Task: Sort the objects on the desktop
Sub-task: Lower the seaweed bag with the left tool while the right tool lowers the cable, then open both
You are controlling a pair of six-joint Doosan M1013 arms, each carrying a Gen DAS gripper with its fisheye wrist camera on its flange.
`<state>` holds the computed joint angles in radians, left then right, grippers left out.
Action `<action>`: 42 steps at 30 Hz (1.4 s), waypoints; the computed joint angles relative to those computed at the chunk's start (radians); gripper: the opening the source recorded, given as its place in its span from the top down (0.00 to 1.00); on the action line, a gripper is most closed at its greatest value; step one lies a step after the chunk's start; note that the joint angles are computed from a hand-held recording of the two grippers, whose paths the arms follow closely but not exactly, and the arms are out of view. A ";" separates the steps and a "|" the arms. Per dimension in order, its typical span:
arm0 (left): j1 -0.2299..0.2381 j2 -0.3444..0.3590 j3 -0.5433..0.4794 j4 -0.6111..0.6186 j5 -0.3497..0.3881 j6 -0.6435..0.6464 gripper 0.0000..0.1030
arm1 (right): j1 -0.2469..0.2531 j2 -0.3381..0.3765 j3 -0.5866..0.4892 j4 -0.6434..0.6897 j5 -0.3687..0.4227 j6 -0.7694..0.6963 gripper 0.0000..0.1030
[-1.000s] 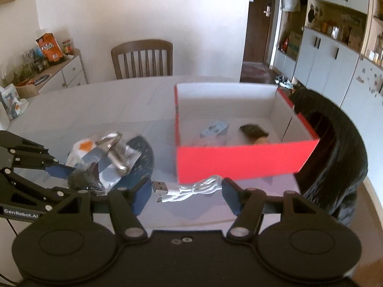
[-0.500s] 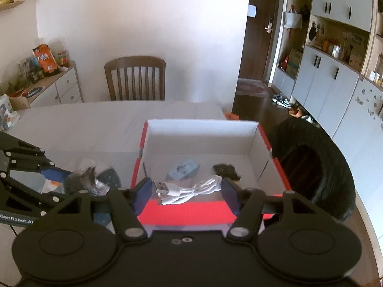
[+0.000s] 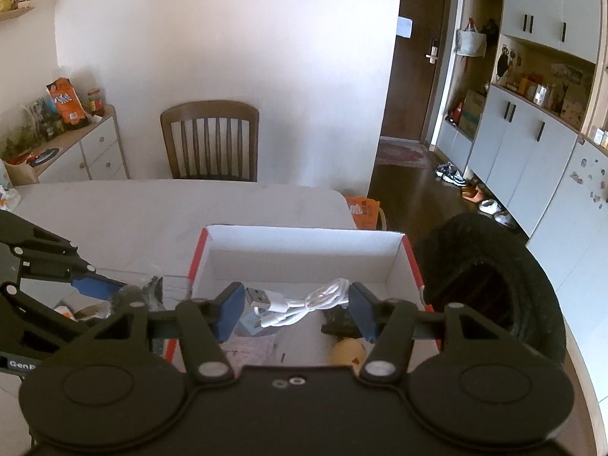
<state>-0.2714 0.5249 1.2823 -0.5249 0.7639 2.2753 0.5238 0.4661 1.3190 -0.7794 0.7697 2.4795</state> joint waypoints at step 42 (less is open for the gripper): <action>-0.079 0.182 -0.197 0.286 0.159 -0.240 0.64 | -0.101 0.096 -0.022 0.298 0.065 -0.167 0.42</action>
<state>-0.3500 0.7071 1.0853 -0.2393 0.9228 2.0352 0.4229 0.5621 1.2968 -0.4809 0.8351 2.3128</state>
